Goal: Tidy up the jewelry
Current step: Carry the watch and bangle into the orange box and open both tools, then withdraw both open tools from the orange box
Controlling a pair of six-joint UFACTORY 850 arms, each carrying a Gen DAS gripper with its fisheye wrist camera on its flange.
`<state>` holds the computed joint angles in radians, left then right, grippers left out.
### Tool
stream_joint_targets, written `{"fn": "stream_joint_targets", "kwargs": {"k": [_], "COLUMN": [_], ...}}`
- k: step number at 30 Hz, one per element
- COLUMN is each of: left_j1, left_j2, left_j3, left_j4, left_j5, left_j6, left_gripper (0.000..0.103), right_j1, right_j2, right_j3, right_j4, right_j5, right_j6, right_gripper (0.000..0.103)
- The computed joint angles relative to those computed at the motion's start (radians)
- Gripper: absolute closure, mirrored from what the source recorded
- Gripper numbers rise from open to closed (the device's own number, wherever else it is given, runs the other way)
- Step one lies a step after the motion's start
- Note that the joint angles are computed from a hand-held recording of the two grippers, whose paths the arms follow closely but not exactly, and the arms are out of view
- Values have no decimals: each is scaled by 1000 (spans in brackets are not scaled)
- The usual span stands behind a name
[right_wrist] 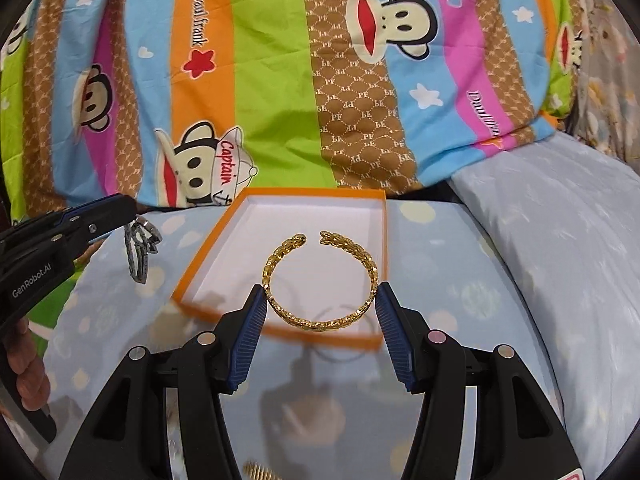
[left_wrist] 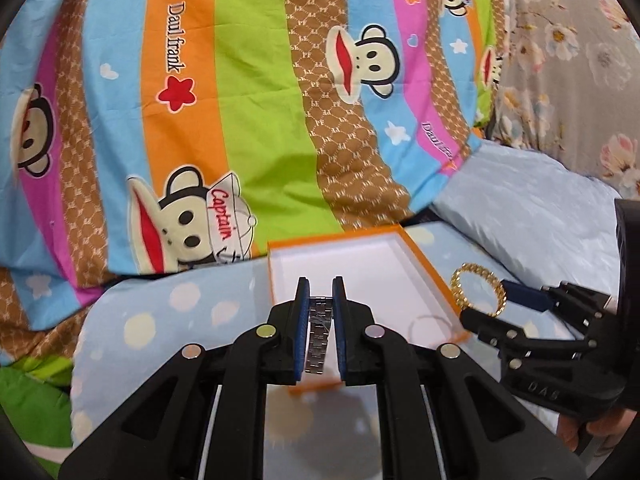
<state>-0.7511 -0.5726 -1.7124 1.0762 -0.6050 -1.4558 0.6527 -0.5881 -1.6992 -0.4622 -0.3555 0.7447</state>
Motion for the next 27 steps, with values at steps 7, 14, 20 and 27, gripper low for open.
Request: {"fn": "stream_joint_targets", "kwargs": {"k": [7, 14, 20, 27], "left_j1": [87, 120, 128, 120], "left_j2": [-256, -433, -468, -331], "left_j3": [-349, -593, -637, -425], "left_j4": [-259, -426, -399, -233], "left_j5": [-33, -113, -119, -33], "left_j6": [294, 489, 476, 266], "left_gripper": [92, 92, 87, 52], "right_j1": [-57, -84, -78, -75], "right_j2": [-272, -504, -614, -394], "right_j3": [-395, -749, -926, -547], "right_j4": [269, 383, 365, 298], "right_j5": [-158, -359, -457, -246], "right_j6": [-301, -427, -452, -358], "right_gripper": [48, 48, 46, 45]}}
